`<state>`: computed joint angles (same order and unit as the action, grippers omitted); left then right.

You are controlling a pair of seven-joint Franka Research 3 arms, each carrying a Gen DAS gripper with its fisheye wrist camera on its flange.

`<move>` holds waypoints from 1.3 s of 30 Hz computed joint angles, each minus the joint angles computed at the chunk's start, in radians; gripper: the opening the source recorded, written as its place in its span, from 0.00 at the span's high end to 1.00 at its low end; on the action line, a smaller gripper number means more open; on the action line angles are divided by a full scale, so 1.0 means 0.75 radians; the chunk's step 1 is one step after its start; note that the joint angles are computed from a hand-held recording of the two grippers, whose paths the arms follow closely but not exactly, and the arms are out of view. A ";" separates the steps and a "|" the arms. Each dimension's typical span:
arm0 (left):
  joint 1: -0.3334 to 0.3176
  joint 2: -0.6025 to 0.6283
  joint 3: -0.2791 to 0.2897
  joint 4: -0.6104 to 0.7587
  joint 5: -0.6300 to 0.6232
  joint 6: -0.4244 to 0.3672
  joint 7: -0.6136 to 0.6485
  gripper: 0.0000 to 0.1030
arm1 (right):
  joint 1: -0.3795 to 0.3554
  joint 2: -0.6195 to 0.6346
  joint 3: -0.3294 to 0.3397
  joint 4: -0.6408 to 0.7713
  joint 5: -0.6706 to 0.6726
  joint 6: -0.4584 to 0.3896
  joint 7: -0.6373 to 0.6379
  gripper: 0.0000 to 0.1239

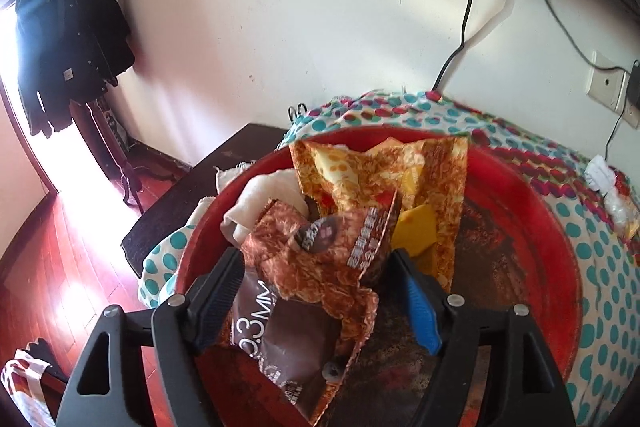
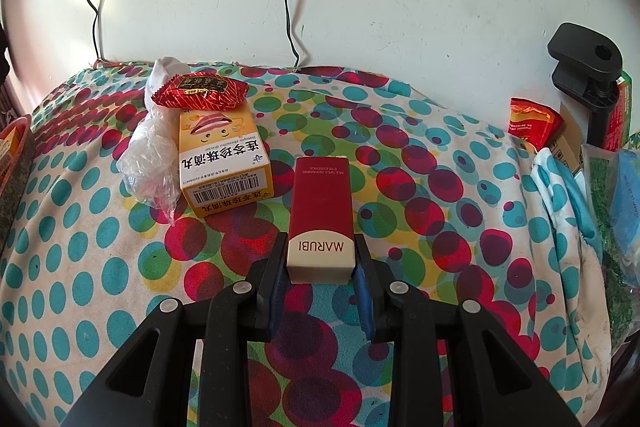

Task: Organize objects
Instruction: 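Carry the brown bag with the left gripper into the red tray and open, then carry the MARUBI box with the right gripper into the tray and release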

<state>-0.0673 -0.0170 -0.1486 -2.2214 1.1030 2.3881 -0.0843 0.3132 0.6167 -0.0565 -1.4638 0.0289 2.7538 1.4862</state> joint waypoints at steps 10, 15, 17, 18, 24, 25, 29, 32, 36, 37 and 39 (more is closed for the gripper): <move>-0.029 -0.051 -0.038 0.011 0.054 -0.045 0.002 0.24 | 0.005 0.005 -0.009 0.006 -0.012 0.001 0.006 0.77; -0.056 -0.038 -0.058 0.038 0.102 -0.048 -0.021 0.24 | -0.009 0.001 0.006 -0.003 0.004 0.011 -0.015 0.77; -0.068 -0.023 -0.063 0.050 0.130 -0.032 -0.050 0.24 | -0.001 0.001 -0.006 -0.005 -0.002 0.019 -0.007 0.77; -0.076 -0.012 -0.065 0.060 0.141 -0.035 -0.058 0.24 | 0.002 -0.004 -0.012 -0.015 -0.005 0.034 0.001 0.77; -0.133 0.070 -0.068 0.123 0.231 -0.009 -0.057 0.24 | 0.009 -0.017 -0.038 -0.044 -0.015 0.074 0.048 0.77; -0.141 0.078 -0.065 0.127 0.240 0.002 -0.057 0.24 | 0.015 -0.019 -0.050 -0.050 -0.022 0.085 0.061 0.77; -0.167 0.102 -0.057 0.137 0.258 0.030 -0.044 0.24 | 0.046 -0.031 -0.099 -0.077 -0.068 0.118 0.111 0.77; -0.181 0.102 -0.052 0.136 0.299 0.021 -0.078 0.24 | 0.082 -0.048 -0.143 -0.112 -0.118 0.148 0.166 0.77; -0.197 0.103 -0.055 0.124 0.326 -0.008 -0.127 0.24 | 0.160 -0.078 -0.243 -0.168 -0.215 0.192 0.285 0.77; -0.195 0.099 -0.052 0.117 0.335 0.014 -0.136 0.24 | 0.177 -0.080 -0.265 -0.173 -0.240 0.199 0.317 0.77; -0.197 0.102 -0.053 0.117 0.321 0.015 -0.141 0.24 | 0.211 -0.079 -0.319 -0.181 -0.295 0.215 0.388 0.77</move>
